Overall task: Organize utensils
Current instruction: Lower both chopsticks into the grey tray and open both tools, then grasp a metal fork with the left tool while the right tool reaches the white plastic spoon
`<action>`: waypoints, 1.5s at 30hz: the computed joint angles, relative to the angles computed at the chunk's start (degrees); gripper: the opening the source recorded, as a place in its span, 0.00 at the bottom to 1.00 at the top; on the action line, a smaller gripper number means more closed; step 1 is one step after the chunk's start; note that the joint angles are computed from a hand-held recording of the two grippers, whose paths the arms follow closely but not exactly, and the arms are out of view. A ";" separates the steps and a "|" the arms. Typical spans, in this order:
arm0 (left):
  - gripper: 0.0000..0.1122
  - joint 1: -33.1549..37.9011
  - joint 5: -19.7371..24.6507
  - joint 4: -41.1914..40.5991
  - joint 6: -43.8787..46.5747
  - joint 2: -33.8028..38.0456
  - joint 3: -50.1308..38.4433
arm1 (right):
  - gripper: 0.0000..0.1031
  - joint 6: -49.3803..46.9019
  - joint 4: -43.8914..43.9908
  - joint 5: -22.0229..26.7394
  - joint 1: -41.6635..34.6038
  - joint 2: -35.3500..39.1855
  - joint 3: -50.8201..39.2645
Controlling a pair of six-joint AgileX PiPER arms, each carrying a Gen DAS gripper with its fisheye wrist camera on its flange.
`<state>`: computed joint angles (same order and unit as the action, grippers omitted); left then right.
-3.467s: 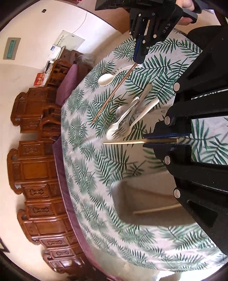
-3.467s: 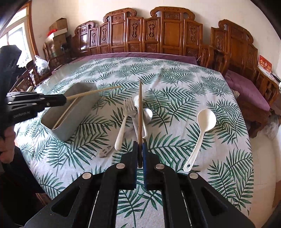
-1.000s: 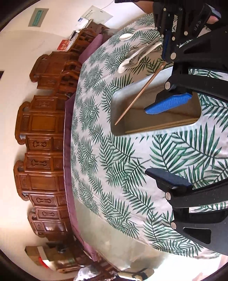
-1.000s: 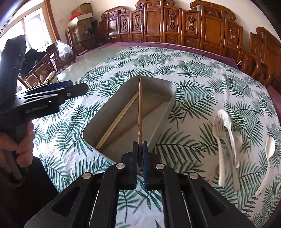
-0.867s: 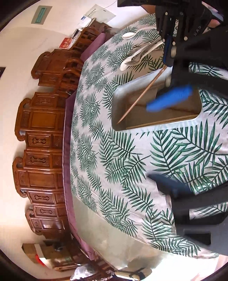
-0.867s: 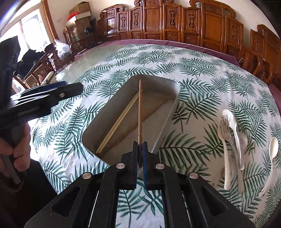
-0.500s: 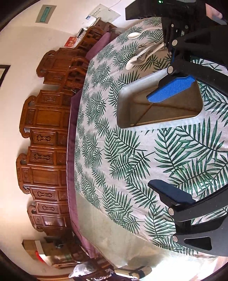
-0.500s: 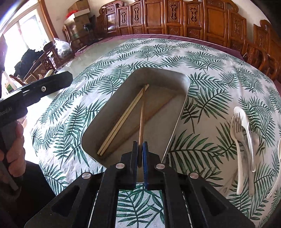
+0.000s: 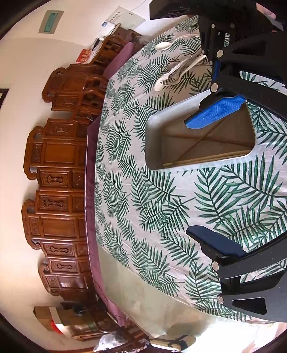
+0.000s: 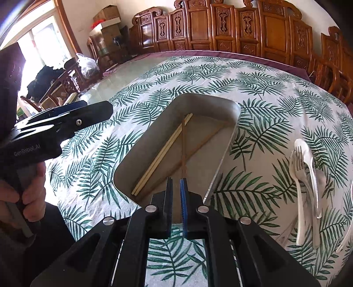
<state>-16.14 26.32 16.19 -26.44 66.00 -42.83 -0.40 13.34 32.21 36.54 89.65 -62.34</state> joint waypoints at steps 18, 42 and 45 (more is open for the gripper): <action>0.77 -25.00 8.48 21.58 -30.12 0.48 -2.53 | 0.14 -22.99 4.98 8.65 -31.81 -24.69 16.23; 0.76 -31.02 14.98 5.16 -16.69 31.74 -30.14 | 0.27 -53.58 23.85 13.57 -64.79 -16.82 17.73; 0.76 -29.83 15.01 2.17 -13.97 35.89 -33.99 | 0.27 -53.81 23.93 12.99 -64.91 -15.80 17.69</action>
<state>-45.97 41.33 18.36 -40.41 101.88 -76.83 -54.21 37.27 45.21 -28.37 73.85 -44.64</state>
